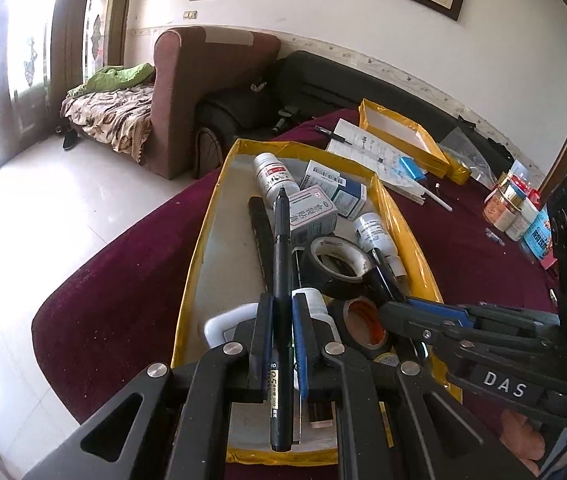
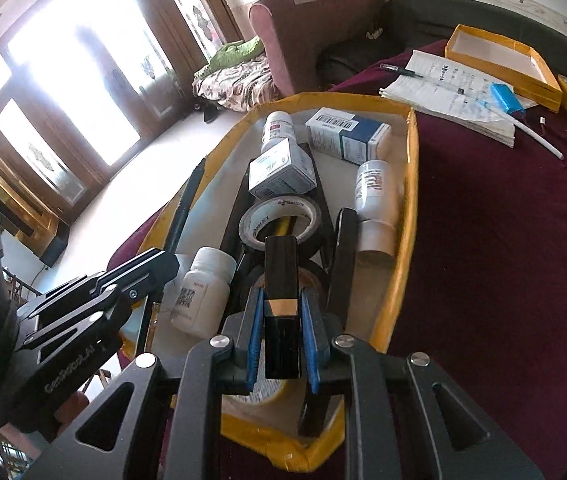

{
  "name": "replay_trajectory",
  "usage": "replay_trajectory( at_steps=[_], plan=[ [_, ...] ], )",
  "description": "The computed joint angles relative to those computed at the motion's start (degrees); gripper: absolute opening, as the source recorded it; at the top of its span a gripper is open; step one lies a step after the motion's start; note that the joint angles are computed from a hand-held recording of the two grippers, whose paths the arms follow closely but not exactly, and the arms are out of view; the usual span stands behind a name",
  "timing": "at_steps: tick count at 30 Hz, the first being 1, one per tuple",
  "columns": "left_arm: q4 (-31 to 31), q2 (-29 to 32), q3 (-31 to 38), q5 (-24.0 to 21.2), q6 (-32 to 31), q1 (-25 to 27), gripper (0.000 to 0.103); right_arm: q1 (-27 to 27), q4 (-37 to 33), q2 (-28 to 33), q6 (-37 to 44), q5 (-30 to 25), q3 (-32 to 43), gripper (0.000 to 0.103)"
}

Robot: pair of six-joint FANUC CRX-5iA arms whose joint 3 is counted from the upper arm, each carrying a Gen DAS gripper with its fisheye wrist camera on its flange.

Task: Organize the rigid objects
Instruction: 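Carry the black pen and black tube into the tray and open both tools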

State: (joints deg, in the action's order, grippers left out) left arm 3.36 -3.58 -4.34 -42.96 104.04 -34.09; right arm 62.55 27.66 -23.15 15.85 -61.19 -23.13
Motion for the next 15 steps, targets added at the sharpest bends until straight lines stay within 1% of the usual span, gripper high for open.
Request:
replay_trajectory(
  at_steps=[5, 9, 15],
  plan=[
    [1.0, 0.7, 0.2, 0.2, -0.7, 0.1, 0.009, -0.9, 0.9, 2.0, 0.3, 0.4, 0.9, 0.018],
    [0.6, 1.4, 0.7, 0.1, -0.6, -0.2, 0.009, -2.0, 0.6, 2.9, 0.6, 0.9, 1.1, 0.018],
    [-0.5, 1.4, 0.9, 0.1, 0.3, -0.5, 0.009, -1.2, 1.9, 2.9, -0.5, 0.1, 0.7, 0.018]
  ],
)
